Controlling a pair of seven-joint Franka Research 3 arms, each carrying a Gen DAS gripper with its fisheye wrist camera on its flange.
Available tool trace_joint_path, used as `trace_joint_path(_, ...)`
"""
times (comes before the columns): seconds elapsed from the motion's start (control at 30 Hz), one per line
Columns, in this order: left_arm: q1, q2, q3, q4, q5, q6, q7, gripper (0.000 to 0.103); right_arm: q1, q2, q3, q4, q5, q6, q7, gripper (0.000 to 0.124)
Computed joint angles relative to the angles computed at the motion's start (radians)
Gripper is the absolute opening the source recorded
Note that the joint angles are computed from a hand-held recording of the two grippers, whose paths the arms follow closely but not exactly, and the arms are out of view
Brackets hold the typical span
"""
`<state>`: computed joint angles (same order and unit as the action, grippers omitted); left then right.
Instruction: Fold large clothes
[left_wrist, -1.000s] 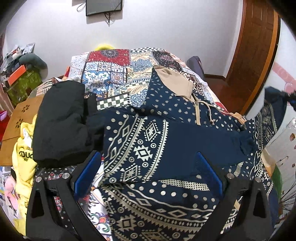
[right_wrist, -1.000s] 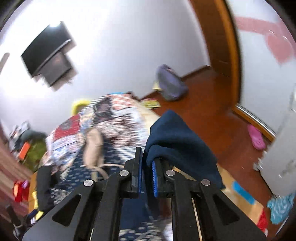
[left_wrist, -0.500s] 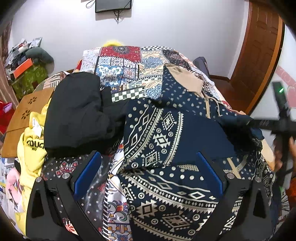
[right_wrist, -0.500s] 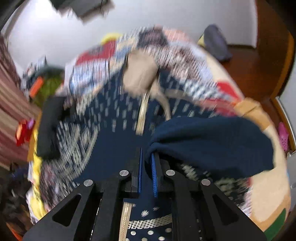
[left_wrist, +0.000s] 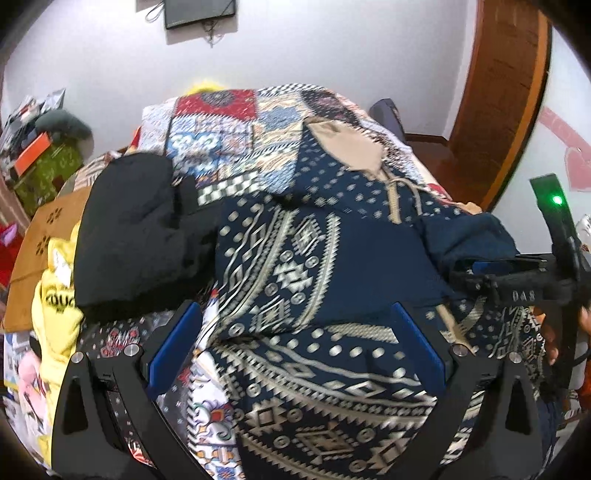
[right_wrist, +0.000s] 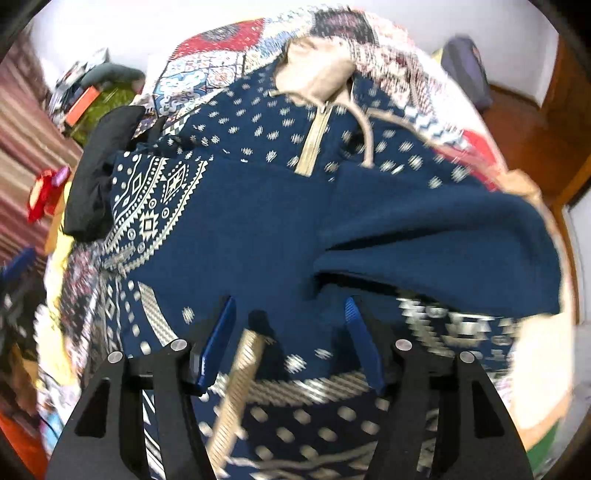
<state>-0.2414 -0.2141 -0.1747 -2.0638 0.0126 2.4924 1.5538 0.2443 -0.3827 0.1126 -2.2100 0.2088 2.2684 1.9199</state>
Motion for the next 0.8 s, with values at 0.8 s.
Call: trace_joint_path(0.8,-0.257,0.585,-0.173,0.635,0.176,-0.206,0.119,0.102,-0.321,-0.493,0.016,-0.355,-0.238,-0.040,0.249,0.072)
